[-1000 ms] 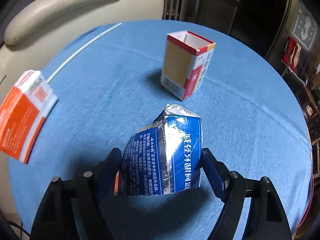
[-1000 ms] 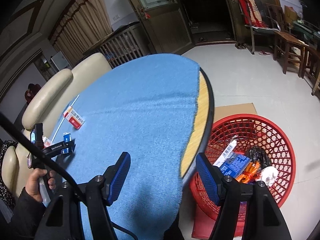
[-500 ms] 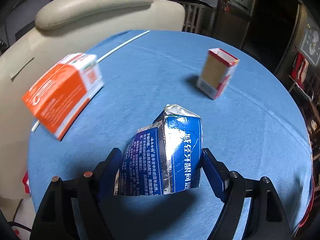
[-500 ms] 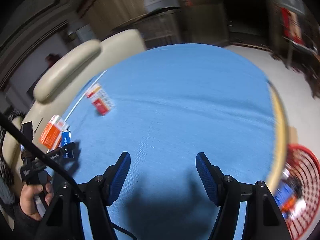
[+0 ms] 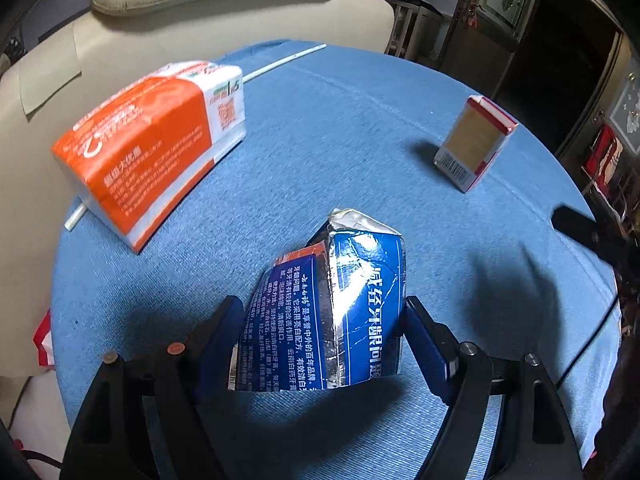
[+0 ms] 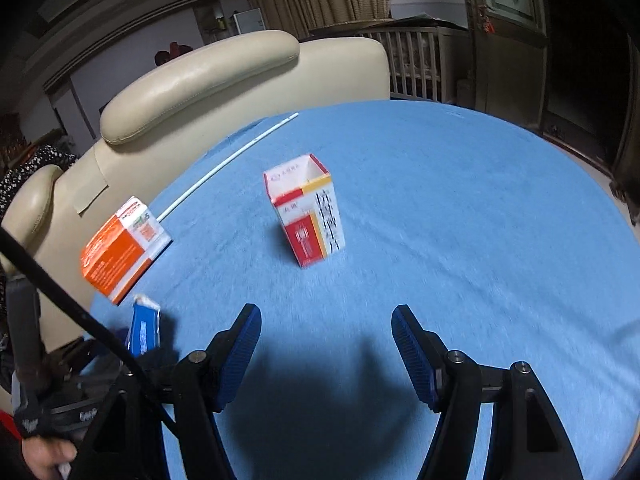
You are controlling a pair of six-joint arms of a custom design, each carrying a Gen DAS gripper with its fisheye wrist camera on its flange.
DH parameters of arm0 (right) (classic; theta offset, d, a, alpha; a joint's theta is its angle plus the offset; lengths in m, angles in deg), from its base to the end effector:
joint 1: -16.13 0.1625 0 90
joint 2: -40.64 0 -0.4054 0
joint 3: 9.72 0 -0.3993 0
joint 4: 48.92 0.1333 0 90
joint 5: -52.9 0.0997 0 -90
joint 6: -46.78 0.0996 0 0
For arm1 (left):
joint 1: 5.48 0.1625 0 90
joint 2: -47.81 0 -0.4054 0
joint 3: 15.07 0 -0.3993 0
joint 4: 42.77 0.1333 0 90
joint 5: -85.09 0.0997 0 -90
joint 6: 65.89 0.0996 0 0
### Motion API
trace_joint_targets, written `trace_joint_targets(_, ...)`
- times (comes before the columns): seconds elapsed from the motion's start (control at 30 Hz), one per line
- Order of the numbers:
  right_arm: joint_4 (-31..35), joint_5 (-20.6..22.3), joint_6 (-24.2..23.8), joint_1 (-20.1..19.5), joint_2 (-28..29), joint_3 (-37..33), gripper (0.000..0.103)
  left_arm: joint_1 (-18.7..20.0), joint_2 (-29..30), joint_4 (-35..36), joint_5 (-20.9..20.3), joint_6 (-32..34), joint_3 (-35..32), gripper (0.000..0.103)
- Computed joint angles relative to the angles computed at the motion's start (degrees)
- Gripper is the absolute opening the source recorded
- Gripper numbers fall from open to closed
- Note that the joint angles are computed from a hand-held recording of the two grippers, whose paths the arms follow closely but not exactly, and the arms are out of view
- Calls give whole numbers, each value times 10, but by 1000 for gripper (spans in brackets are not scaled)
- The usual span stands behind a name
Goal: Collect trash
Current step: 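Grasp the red-and-white medicine box with the right tool while the left holds the carton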
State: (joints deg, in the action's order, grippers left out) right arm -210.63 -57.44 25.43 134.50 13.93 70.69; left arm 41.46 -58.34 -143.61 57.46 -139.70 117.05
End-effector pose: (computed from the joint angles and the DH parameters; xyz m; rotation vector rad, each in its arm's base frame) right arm 0.4300 -0.5886 -0.0351 1.0932 -2.5468 0.4686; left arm -0.0637 -0.3927 0.3064 -0.4093 2.1498 -0.9733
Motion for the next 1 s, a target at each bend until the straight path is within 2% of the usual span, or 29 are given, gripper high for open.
trace_joint_targets(0.17, 12, -6, -14, -1, 34, -46, 71, 5, 9, -25, 3, 18, 0, 81)
trace_joint_targets(0.27, 17, -4, -22, -3, 51, -72, 71, 4, 9, -13, 6, 13, -1, 81)
trace_joint_targets(0.37, 25, 0, -26, -5, 67, -97, 71, -16, -2, 43, 1, -30, -3, 81)
trace_joint_targets(0.6, 56, 23, -58, -1, 123, -184, 71, -19, 8, 72, -1, -42, -15, 81)
trace_joint_targets(0.7, 66, 13, -73, 3, 157, -229, 71, -17, 16, 73, -1, -45, -19, 81)
trace_joint_targets(0.73, 79, 10, -72, 3, 165, -242, 67, -17, 18, 73, -2, -45, -20, 81)
trace_joint_targets(0.77, 104, 11, -60, 2, 173, -259, 52, -17, 18, 73, -4, -46, -21, 81)
trace_joint_targets(0.83, 112, 15, -48, 1, 166, -256, 52, -17, 17, 71, -8, -47, -22, 81)
trace_joint_targets(1.0, 58, 14, -39, -1, 95, -148, 52, -24, 26, 72, -12, -53, -26, 81)
